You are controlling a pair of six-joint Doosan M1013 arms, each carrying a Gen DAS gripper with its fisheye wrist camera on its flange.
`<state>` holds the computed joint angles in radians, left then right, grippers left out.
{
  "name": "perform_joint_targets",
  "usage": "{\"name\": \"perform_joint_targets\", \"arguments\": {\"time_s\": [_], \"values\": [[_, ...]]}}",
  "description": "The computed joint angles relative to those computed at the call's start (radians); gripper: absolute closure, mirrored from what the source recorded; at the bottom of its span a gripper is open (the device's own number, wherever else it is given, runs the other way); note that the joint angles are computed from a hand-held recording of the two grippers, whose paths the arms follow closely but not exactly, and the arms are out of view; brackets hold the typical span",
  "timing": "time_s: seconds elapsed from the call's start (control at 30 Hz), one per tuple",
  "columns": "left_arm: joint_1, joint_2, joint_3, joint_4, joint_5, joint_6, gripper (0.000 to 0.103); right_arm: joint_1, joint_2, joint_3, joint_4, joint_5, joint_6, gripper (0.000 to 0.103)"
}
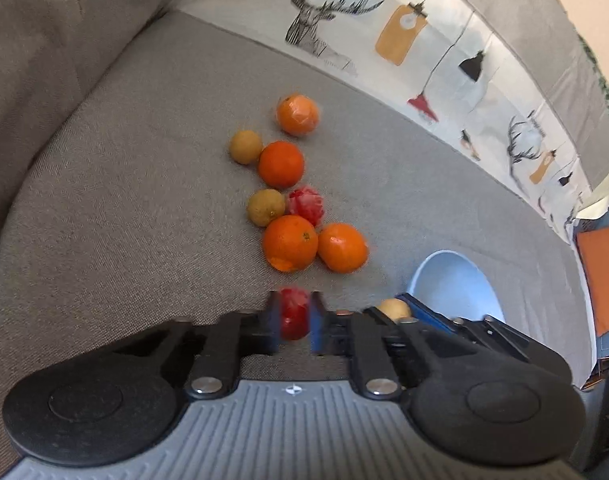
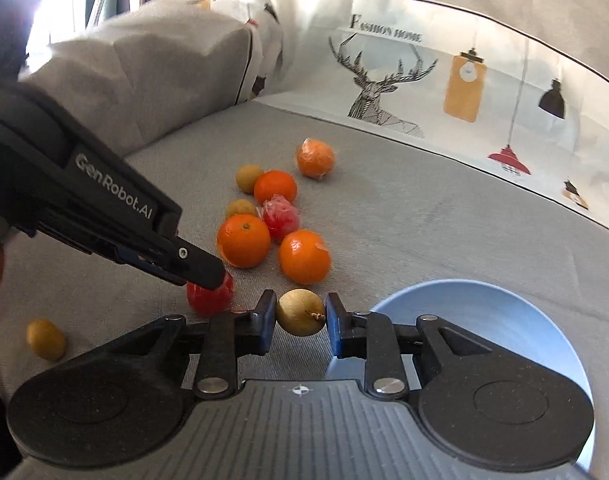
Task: Organize fruits
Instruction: 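Grasp the red wrapped fruit with the left gripper while the right grasps a brown fruit, then carry both fruits over the blue plate and open both grippers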
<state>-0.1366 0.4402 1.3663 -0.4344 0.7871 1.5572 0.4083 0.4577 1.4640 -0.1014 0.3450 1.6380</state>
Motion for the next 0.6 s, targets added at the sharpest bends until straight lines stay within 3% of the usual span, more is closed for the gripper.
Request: {"name": "perform_joint_targets", "arguments": {"time_s": [0.13,0.23,0.3,0.37,0.6], "values": [[-0.001,-0.033,0.038,-0.021,-0.048,0.043,0.094,-0.013,-0.051,0.049,0.019,-0.059,-0.003,0.075],[0.006,-0.041,0.047,-0.067,-0.045,0.071,0.093,-0.025,-0.096,0.082,-0.049,-0.074,0.086,0.075],[0.01,-0.039,0.046,-0.081,-0.035,0.064,0.077,-0.039,-0.135,0.113,-0.076,-0.09,0.143,0.075],[0.01,-0.033,0.038,-0.076,-0.018,0.049,0.069,-0.056,-0.171,0.146,-0.102,-0.112,0.19,0.075],[-0.018,-0.001,-0.004,0.057,0.019,-0.014,0.058,-0.107,-0.236,0.248,-0.119,-0.17,0.337,0.075]]}}
